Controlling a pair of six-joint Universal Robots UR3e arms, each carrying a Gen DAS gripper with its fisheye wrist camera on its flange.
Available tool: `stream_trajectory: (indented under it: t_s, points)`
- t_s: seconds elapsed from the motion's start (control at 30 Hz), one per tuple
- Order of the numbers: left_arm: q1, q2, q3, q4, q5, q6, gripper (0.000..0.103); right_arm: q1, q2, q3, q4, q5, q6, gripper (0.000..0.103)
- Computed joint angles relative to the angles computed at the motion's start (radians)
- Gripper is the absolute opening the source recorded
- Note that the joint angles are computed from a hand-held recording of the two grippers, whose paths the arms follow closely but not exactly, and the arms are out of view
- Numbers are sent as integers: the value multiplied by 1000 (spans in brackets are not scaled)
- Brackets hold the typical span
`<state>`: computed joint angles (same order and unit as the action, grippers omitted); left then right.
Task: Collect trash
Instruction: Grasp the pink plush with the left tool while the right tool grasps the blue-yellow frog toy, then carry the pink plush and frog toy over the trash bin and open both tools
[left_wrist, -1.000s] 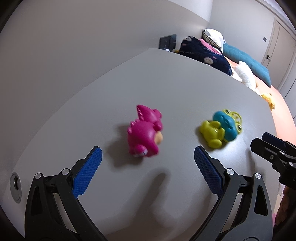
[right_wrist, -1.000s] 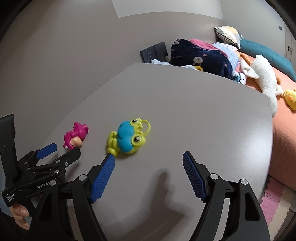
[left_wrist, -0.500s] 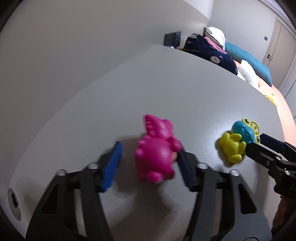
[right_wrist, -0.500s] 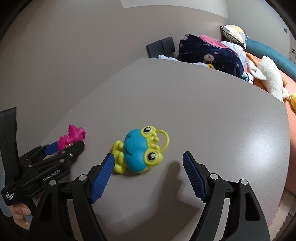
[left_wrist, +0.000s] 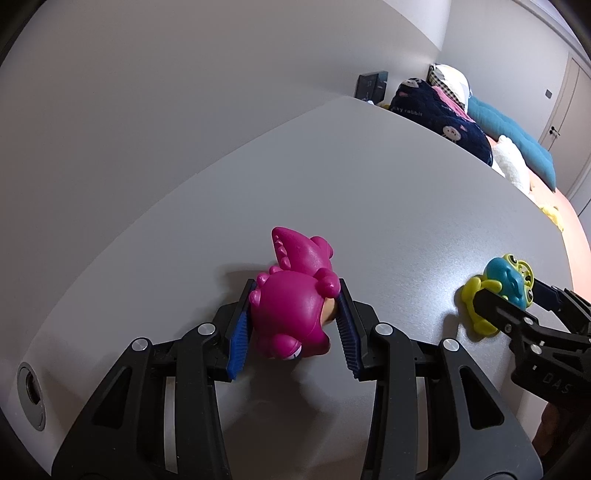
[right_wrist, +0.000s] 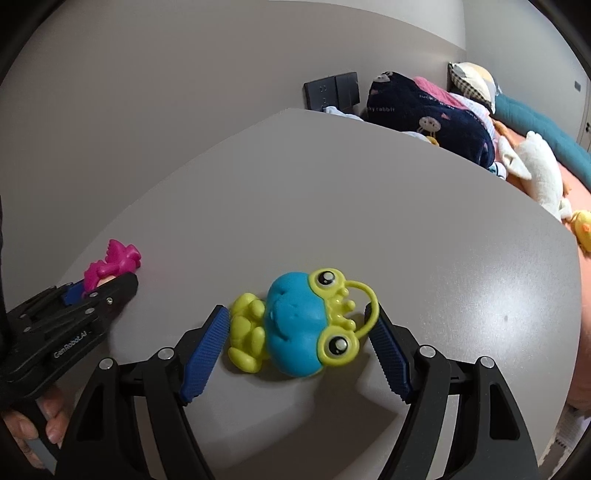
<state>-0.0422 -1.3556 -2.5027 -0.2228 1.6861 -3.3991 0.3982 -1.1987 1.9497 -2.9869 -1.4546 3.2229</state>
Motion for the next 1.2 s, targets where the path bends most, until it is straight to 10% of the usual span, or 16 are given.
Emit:
stream_trajectory:
  t_s: [0.73,1.2]
  points:
    - [-50,42,6,-35,19,-21,41,-85,-102,116,-60,164,-18,37]
    - [-216,90,50,-100,115,-129,41,-139,-282,238,-16,185,-52,37]
